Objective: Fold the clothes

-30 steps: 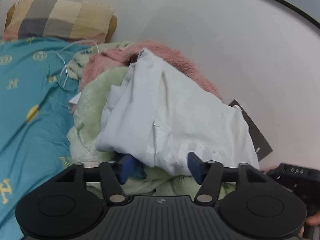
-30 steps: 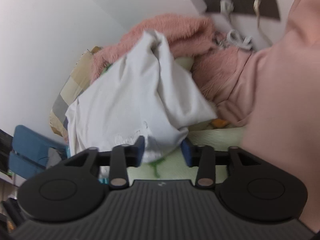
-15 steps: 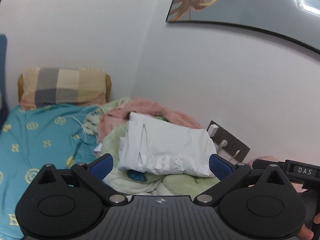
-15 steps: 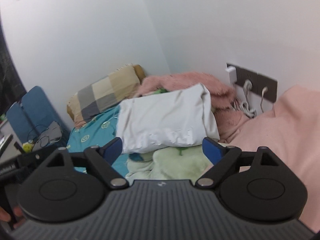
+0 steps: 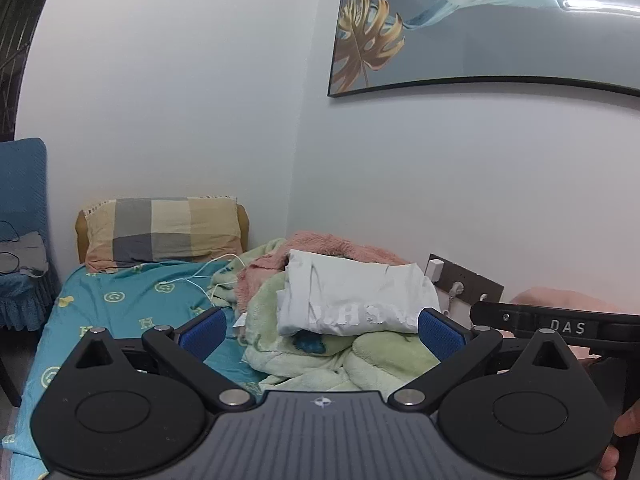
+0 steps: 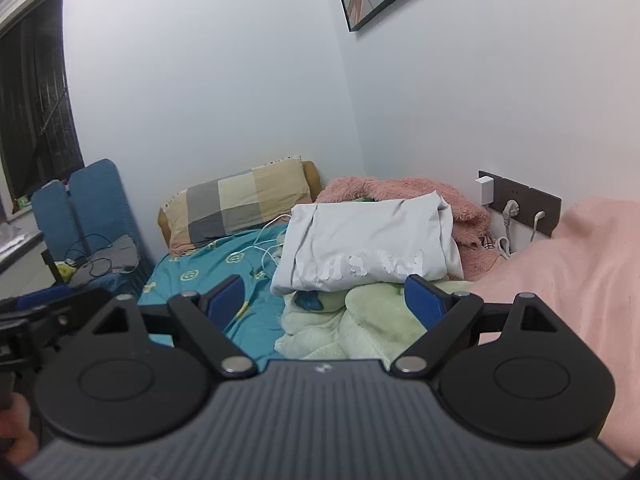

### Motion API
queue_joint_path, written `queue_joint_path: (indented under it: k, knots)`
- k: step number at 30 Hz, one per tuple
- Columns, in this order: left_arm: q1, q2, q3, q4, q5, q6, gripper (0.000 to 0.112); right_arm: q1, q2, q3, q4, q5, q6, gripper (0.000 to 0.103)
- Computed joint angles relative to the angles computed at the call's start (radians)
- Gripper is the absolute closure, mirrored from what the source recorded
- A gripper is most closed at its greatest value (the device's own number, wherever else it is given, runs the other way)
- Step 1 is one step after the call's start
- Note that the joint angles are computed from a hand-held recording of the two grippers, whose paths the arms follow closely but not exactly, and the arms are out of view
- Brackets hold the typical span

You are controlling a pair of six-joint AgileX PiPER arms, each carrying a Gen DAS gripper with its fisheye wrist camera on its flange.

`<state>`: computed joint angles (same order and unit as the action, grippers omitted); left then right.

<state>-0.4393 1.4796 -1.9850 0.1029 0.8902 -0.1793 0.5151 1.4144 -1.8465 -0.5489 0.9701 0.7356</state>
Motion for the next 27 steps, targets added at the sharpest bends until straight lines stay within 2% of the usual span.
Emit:
queue_joint_path:
  k: [6,11,21,27]
  knots:
    - [0.032,-0.079,0.116,0.043,-0.041,0.039,0.009,0.108,-0.009,0.084,-0.172,0.014,0.137,0.015]
    - [0.113,-0.115,0.197,-0.044,-0.086,0.094,0.009,0.174,0.014,0.078,-0.275,0.051,0.212,0.015]
    - [0.188,-0.131,0.237,-0.144,-0.103,0.152,0.009,0.247,0.069,0.028,-0.363,0.101,0.227,0.015]
    - [0.184,-0.141,0.241,-0.127,-0.095,0.145,0.009,0.255,0.072,0.027,-0.357,0.11,0.222,0.015]
